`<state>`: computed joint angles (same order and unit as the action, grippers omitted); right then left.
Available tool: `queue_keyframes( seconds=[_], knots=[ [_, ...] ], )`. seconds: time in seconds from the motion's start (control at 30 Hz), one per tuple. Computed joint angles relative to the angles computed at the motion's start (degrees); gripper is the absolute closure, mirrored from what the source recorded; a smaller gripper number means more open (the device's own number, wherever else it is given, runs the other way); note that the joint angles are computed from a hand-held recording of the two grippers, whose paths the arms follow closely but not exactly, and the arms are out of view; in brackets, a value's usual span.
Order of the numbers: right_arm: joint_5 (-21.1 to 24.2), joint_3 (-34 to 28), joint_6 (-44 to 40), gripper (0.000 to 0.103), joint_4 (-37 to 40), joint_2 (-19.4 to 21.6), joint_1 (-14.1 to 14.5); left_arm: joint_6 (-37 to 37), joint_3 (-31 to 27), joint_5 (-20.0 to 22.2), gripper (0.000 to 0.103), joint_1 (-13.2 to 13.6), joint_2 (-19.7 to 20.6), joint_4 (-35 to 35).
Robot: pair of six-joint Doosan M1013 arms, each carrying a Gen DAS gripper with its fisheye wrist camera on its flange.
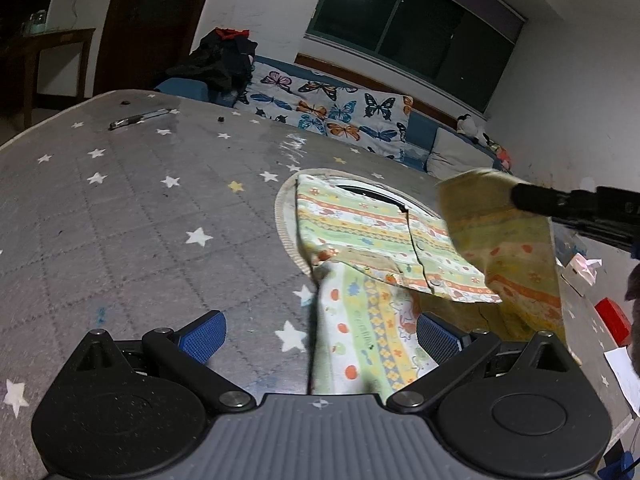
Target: Fold clothes
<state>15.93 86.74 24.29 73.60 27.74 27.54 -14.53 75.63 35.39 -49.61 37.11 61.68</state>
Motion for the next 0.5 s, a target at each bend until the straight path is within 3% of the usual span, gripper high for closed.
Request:
queue_keyframes(
  seconds=[0.13,0.17,0.27,0.43,0.5],
  knots=[
    [2.4,-1.5,6.6,0.089,-7.2,1.3,0.7,-0.4,0.3,-0.1,0.000,0.1,-0.2,0.0],
    [2.8,-1.5,7.0,0.083,-7.6,1.4,0.7,-0.4,0.3,-0.1,0.000,0.1,-0.2,0.0],
    [3.2,-0.9,5.7,0.083,-6.5,1.1,0.5,-0.2,0.1,0.2,0.000,0.1,-0.2,0.0],
    [0.5,2.3,5.9,0.083,-7.0,-1.0,-1.1,0.1,-0.6,-0.2,0.000,0.1,0.1,0.2],
    [-1.1,3.8,13.2,0.083,-14.5,-1.8,-1.7,0.8,-1.1,-0.8,0.000,0.0,0.3,0.3]
  ],
)
